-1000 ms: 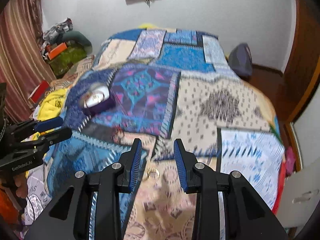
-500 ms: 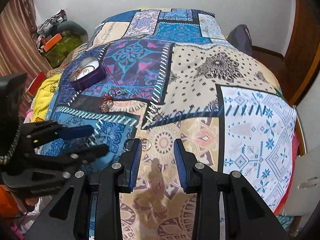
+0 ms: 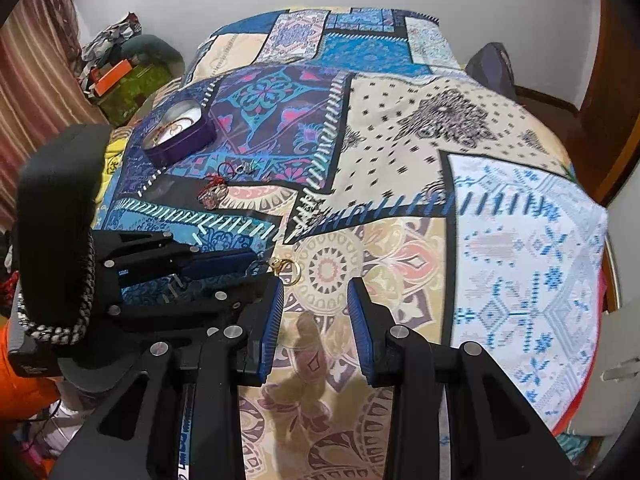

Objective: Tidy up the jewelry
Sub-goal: 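Grasp a silver ring with the left tool while the right tool grasps a gold ring, then carry the silver ring into the tin with the left tool while the right tool places the gold ring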

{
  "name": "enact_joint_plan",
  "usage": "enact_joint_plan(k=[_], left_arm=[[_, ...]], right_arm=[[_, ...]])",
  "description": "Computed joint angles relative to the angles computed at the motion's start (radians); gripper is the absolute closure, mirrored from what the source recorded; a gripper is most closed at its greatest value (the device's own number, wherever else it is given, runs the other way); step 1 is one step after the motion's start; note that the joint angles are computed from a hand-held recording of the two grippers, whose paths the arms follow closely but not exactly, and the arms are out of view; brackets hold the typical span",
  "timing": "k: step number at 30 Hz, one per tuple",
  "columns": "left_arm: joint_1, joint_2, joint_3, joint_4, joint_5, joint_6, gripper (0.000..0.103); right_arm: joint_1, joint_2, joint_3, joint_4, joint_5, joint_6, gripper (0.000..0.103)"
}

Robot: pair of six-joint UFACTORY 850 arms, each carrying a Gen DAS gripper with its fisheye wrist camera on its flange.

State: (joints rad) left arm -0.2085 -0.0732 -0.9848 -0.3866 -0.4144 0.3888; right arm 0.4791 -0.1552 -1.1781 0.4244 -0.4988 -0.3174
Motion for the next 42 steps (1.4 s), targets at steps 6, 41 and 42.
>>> enact_joint_plan(k=[6, 41, 42], left_arm=[[0.029, 0.042, 0.028, 0.045, 0.009, -0.054, 0.082], [0.120, 0.167, 0.084, 0.043, 0.047, -0.110, 0.082], [0.125, 0.172, 0.083, 0.044, 0.052, -0.114, 0.082]], right_arm=[[0.020, -0.036, -0.020, 0.003, -0.013, -0.014, 0.073], [0.083, -0.065, -0.079, -0.166, 0.067, 0.143, 0.086], [0.085, -0.064, -0.086, -0.173, 0.074, 0.148, 0.086]])
